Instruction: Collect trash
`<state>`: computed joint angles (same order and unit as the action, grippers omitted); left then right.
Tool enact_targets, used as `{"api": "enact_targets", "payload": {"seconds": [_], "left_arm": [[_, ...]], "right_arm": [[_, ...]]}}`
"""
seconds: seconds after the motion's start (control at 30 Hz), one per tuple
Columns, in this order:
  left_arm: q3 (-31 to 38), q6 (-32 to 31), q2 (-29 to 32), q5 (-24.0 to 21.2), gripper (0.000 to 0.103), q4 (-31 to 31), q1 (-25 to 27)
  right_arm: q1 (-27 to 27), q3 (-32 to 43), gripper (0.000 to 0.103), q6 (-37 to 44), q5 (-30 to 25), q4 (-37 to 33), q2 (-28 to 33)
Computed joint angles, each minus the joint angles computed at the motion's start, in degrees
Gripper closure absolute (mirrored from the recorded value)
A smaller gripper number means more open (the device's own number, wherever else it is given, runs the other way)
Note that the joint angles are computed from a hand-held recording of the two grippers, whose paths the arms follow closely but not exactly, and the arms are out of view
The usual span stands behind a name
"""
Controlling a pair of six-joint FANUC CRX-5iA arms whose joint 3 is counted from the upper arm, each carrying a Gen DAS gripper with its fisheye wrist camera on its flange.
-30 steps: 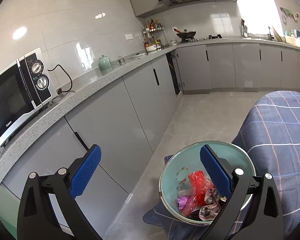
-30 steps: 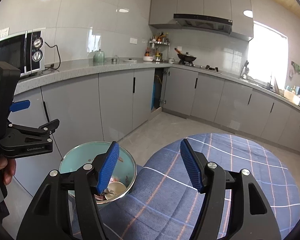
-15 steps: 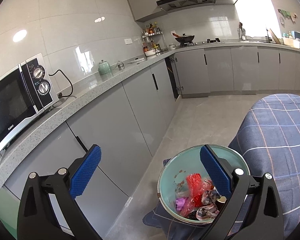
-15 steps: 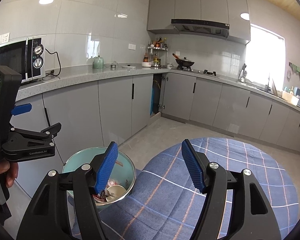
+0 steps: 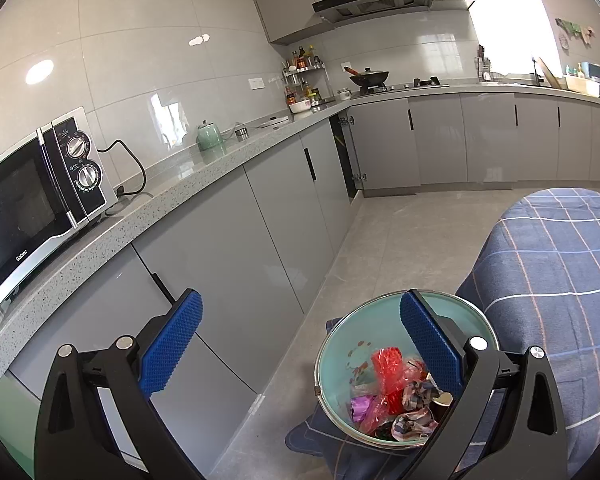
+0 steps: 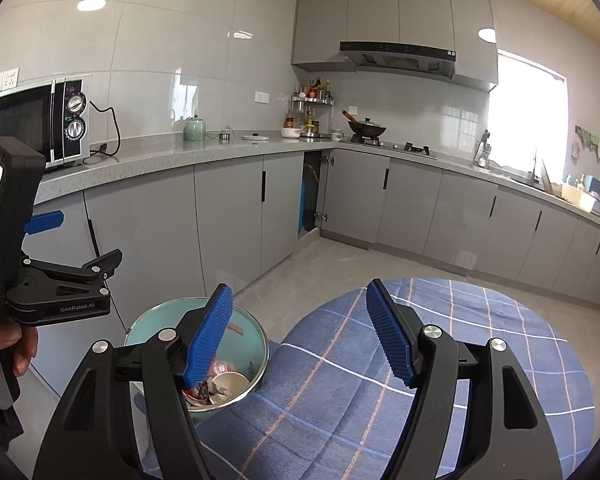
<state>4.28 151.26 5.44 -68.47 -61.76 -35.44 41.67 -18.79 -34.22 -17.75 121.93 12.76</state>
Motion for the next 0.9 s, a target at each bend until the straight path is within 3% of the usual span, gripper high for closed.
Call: {"api": "enact_targets", "payload": {"seconds": [0.9], "left_arm": [[1.24, 0.02, 1.51, -2.28, 0.006, -0.26, -0.06]], "right_arm": [[-0.08, -0.85, 0.028, -1.76, -1.48, 1.72, -0.53]]}}
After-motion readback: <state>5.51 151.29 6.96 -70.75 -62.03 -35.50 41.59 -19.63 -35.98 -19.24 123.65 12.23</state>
